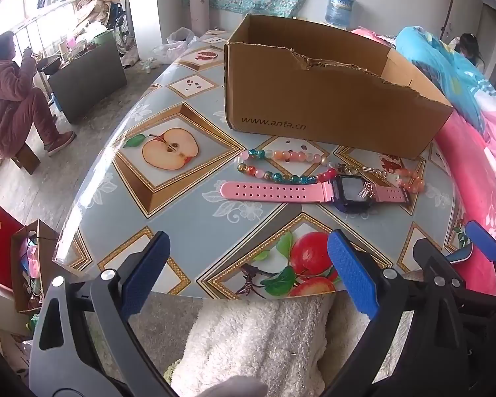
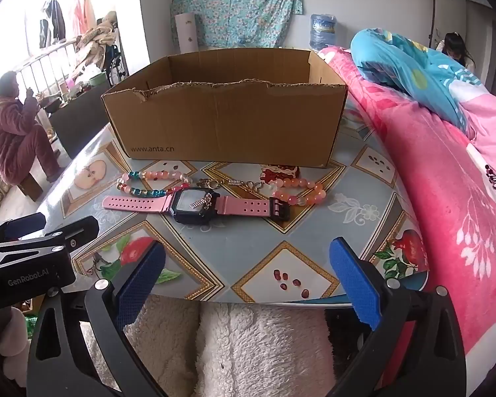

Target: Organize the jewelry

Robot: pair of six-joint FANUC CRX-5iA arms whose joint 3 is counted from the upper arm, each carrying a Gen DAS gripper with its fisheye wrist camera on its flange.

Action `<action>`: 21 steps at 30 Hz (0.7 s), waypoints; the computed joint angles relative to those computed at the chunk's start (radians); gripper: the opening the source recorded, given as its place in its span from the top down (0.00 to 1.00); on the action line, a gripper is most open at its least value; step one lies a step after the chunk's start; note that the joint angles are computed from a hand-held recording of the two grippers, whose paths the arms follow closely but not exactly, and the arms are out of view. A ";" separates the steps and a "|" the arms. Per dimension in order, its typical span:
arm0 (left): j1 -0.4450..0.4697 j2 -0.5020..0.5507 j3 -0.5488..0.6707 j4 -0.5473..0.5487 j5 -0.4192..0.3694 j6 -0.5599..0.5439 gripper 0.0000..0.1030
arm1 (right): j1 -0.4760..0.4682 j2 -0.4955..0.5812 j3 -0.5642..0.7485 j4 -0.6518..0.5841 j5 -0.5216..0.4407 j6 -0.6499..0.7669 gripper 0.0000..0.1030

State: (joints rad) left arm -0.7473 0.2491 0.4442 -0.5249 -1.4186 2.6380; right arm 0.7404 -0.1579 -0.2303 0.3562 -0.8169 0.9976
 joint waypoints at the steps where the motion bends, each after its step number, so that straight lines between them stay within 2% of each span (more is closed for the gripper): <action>1: -0.001 0.000 0.000 0.000 0.000 0.001 0.10 | 0.001 0.001 0.000 0.002 0.000 -0.001 0.06; 21: 0.007 -0.006 -0.015 0.014 0.009 0.005 0.10 | -0.001 0.004 0.002 -0.002 -0.001 0.001 0.06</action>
